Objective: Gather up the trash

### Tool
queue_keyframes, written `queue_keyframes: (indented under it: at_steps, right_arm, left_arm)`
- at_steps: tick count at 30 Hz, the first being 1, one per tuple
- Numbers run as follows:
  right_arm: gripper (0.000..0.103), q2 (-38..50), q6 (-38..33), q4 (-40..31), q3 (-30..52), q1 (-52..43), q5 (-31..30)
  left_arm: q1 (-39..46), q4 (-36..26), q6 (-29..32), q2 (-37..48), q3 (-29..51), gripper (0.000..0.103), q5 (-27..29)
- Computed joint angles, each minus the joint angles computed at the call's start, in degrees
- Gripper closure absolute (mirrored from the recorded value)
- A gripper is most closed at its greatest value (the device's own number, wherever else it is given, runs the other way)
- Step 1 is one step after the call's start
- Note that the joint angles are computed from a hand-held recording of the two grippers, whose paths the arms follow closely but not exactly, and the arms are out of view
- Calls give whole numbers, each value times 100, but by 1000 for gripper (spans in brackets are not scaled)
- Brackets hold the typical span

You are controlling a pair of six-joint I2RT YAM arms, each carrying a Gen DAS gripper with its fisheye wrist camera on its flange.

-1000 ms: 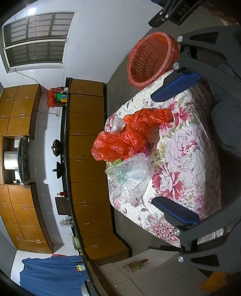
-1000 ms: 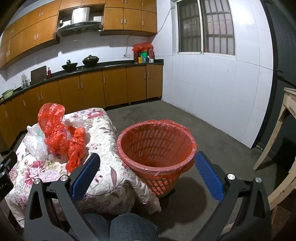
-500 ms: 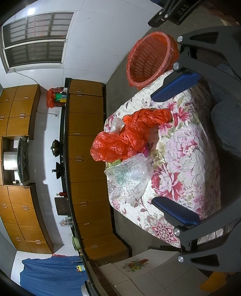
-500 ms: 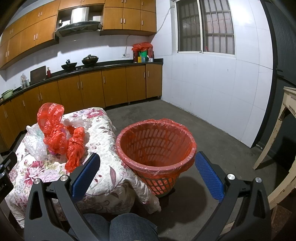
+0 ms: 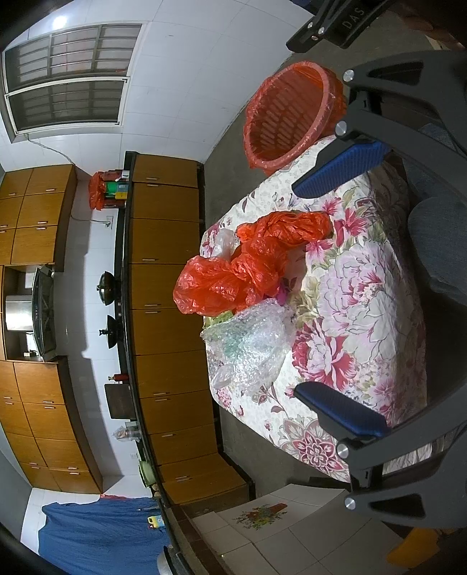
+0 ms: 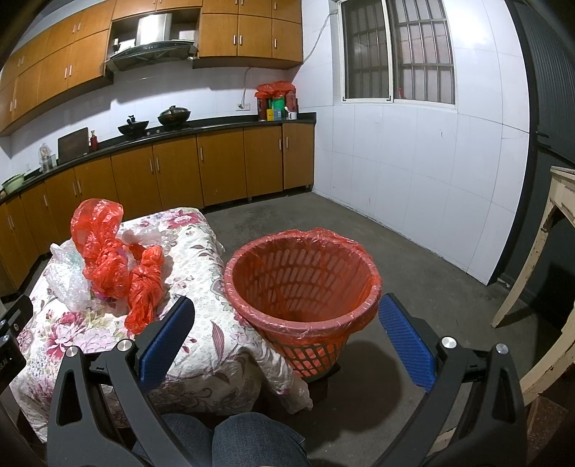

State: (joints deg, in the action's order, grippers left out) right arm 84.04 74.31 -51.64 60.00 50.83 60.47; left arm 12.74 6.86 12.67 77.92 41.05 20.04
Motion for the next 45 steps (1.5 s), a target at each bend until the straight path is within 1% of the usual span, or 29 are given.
queue_keyframes:
  at_steps: [45]
  right_arm:
    - [2,-29,-53,119,-94,-38,-37]
  left_arm:
    - [4,-79,17,-18,13,4,-6]
